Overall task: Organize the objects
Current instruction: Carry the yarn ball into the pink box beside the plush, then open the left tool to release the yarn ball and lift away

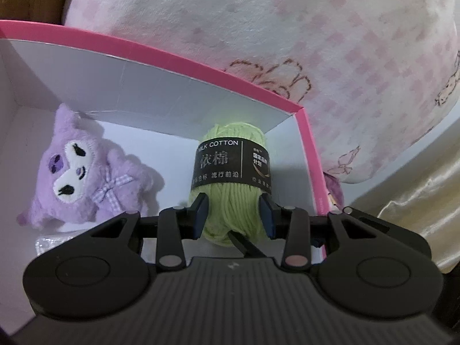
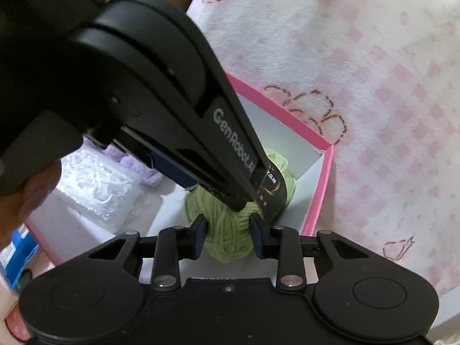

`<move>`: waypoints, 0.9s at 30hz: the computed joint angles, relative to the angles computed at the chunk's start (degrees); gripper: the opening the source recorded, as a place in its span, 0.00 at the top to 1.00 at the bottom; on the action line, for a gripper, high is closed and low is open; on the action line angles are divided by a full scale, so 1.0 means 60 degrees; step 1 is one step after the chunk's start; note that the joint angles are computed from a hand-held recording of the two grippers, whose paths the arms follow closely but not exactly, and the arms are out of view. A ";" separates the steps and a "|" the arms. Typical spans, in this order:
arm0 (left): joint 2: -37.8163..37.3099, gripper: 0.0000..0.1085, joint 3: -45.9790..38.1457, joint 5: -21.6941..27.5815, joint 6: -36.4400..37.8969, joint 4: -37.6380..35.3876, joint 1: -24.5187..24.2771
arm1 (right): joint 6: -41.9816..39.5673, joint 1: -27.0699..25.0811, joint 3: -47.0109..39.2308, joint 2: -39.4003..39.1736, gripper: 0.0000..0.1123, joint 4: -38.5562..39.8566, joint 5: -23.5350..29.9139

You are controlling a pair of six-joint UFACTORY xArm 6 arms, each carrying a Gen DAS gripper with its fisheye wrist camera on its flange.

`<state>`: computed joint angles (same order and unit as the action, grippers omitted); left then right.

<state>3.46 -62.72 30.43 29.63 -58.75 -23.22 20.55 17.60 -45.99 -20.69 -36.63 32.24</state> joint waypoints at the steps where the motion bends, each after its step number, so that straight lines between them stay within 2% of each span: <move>1: 0.0056 0.67 -0.0041 -0.0010 -0.0007 0.0002 -0.0015 | -0.0029 0.0019 0.0024 -0.0028 0.68 0.0029 0.0020; 8: 0.0150 0.67 -0.0090 -0.0111 -0.0447 0.0543 -0.0118 | -0.1154 0.0036 0.0913 -0.1210 0.68 0.1354 -0.0416; 13: -0.0273 0.66 0.0236 -0.0308 -0.0648 0.0851 -0.0210 | -0.0535 0.0161 0.1440 -0.1940 0.68 0.2118 -0.0550; 15: -0.0566 0.61 0.0412 -0.0229 -0.0834 0.1304 -0.0177 | -0.0139 0.0229 0.1610 -0.2187 0.67 0.2252 -0.0591; 17: -0.0943 0.51 0.0647 -0.0193 -0.1147 0.1891 -0.0129 | 0.0187 0.0355 0.1783 -0.2450 0.66 0.2271 -0.0580; 21: -0.1765 0.47 0.0987 0.0463 -0.1114 0.2136 0.0161 | 0.0456 0.0647 0.1988 -0.2953 0.66 0.2675 -0.0326; 24: -0.2647 0.44 0.1427 0.0543 -0.1544 0.3220 0.0135 | 0.0819 0.0938 0.2059 -0.3455 0.66 0.2853 0.0002; 27: -0.3451 0.44 0.1675 0.1007 -0.1798 0.4092 0.0206 | 0.1333 0.1343 0.2253 -0.4282 0.65 0.2845 0.0422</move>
